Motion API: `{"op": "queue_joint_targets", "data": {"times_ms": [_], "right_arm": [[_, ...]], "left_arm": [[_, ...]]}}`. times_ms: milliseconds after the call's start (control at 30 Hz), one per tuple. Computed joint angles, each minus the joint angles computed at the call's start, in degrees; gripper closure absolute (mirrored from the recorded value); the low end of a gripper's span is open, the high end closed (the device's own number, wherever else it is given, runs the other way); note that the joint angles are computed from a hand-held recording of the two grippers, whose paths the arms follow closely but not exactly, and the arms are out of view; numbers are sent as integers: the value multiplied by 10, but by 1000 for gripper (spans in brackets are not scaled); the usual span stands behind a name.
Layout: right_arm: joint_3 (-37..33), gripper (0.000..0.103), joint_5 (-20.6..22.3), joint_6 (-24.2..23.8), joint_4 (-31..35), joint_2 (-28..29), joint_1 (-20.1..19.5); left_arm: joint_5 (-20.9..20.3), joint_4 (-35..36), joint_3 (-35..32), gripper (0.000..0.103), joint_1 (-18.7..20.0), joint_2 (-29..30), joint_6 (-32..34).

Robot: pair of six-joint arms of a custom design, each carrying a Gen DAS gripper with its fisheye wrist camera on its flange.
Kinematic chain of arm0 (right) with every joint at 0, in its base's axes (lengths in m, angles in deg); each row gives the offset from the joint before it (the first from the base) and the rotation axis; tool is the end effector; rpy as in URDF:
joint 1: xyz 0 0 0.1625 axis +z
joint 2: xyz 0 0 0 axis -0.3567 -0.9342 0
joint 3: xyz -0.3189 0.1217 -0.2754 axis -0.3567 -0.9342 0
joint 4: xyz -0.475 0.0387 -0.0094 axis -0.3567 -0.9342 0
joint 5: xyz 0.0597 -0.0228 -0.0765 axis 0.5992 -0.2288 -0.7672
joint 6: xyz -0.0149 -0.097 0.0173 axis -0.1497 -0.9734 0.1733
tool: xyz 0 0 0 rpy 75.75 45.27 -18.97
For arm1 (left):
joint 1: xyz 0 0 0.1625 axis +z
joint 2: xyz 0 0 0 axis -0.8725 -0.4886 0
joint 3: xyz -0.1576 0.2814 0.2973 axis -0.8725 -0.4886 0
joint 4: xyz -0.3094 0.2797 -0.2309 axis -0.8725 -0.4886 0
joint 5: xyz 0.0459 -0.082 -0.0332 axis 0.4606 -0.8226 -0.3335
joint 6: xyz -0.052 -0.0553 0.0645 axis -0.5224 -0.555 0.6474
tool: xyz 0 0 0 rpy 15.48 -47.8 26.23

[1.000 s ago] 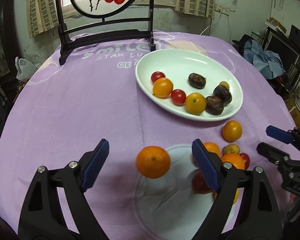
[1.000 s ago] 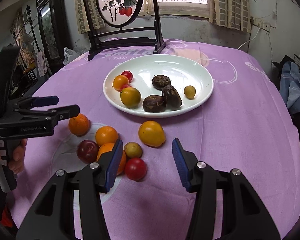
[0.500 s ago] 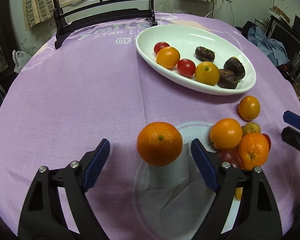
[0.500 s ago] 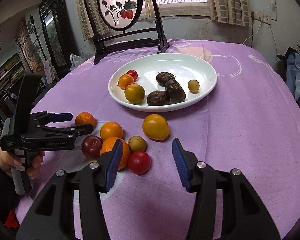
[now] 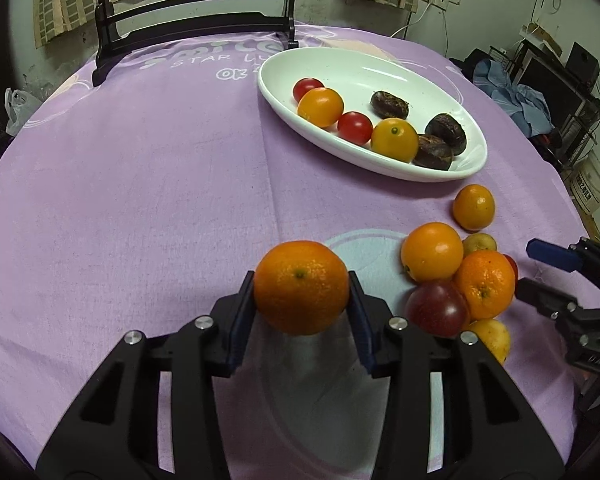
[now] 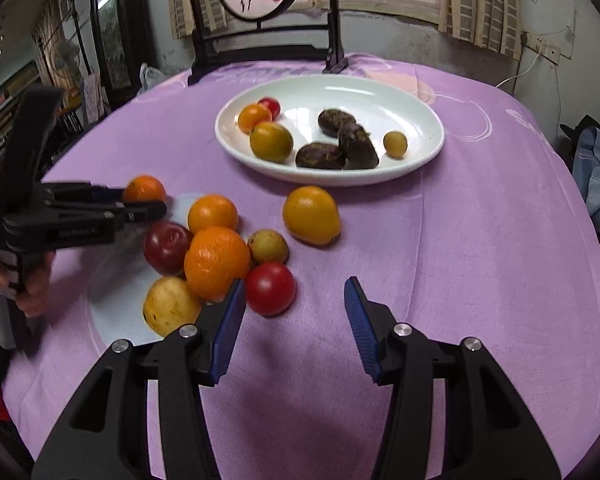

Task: Organize fruits
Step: 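Grasp an orange with the left tool while the right tool grasps a red tomato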

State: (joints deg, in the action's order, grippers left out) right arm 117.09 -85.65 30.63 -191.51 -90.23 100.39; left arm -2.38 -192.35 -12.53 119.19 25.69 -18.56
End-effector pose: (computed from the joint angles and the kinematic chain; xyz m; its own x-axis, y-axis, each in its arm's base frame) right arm -0.0369 -0.8226 0.2664 -0.6715 -0.4882 0.5574 -0.6797 0.7054 -0.2010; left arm -0.2821 -0.8467 -0.0600 -0.7767 0.0960 -0.6225 0.4141 0.8225 -0.3898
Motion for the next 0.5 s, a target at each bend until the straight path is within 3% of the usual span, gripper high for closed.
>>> {"op": "queue_joint_targets", "data": {"times_ms": [400,500], "right_arm": [[4,52,-52,-29,-65,32,12],[3,62,-43,-33,-67,35,12]], "left_arm": [[1,-15,12,59,-9,-2,28],[-1,-7,8,59,-9,1,31]]}}
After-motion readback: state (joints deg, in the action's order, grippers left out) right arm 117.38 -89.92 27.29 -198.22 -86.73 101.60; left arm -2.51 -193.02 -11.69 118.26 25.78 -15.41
